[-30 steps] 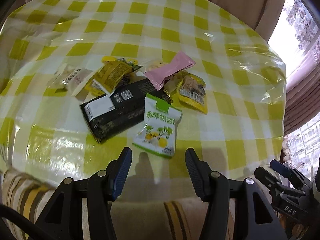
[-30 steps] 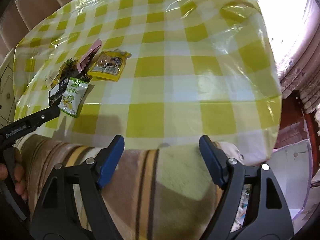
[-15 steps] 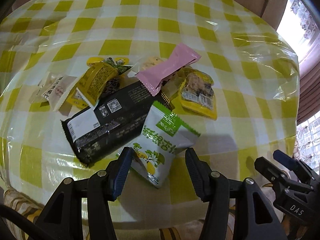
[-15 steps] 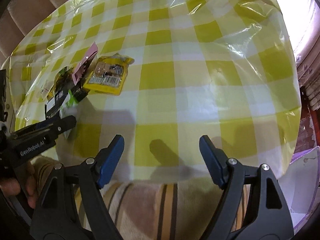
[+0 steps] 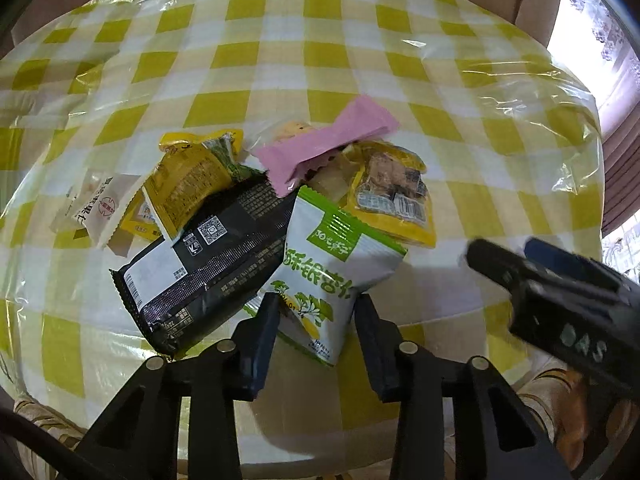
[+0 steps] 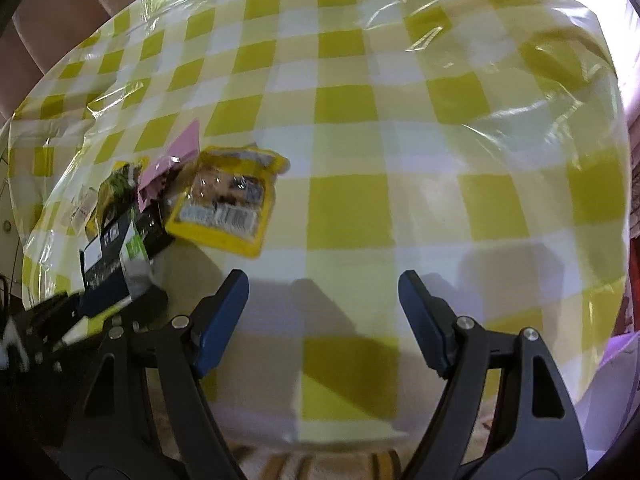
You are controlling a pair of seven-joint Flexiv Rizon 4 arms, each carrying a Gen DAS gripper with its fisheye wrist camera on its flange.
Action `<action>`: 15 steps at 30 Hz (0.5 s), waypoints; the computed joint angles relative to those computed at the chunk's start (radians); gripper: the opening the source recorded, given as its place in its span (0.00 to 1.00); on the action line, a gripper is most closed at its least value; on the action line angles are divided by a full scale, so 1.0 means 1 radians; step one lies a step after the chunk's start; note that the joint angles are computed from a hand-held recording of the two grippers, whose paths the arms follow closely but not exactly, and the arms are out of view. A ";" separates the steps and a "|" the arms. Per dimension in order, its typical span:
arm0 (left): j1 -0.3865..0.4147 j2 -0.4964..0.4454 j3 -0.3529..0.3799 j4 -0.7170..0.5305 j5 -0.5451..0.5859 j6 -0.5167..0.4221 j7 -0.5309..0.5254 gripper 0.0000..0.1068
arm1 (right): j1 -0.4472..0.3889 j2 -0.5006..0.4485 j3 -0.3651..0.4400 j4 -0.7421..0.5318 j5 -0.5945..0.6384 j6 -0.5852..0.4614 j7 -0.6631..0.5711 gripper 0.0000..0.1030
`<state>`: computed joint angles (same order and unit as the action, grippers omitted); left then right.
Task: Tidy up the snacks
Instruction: 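Grasp the white-green ginkgo bag with the left tool while the right tool grasps the yellow barcode packet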
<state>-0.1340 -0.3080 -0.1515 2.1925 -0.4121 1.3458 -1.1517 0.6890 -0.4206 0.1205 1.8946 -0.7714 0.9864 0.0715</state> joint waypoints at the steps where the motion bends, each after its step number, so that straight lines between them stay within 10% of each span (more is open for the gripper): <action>1: 0.002 -0.002 -0.003 -0.001 -0.003 0.002 0.002 0.32 | -0.001 -0.009 -0.004 -0.010 -0.003 0.004 -0.001 0.77; 15: 0.018 -0.001 -0.031 0.020 -0.049 0.035 0.047 0.30 | 0.011 -0.127 -0.060 -0.143 0.034 0.095 -0.032 0.77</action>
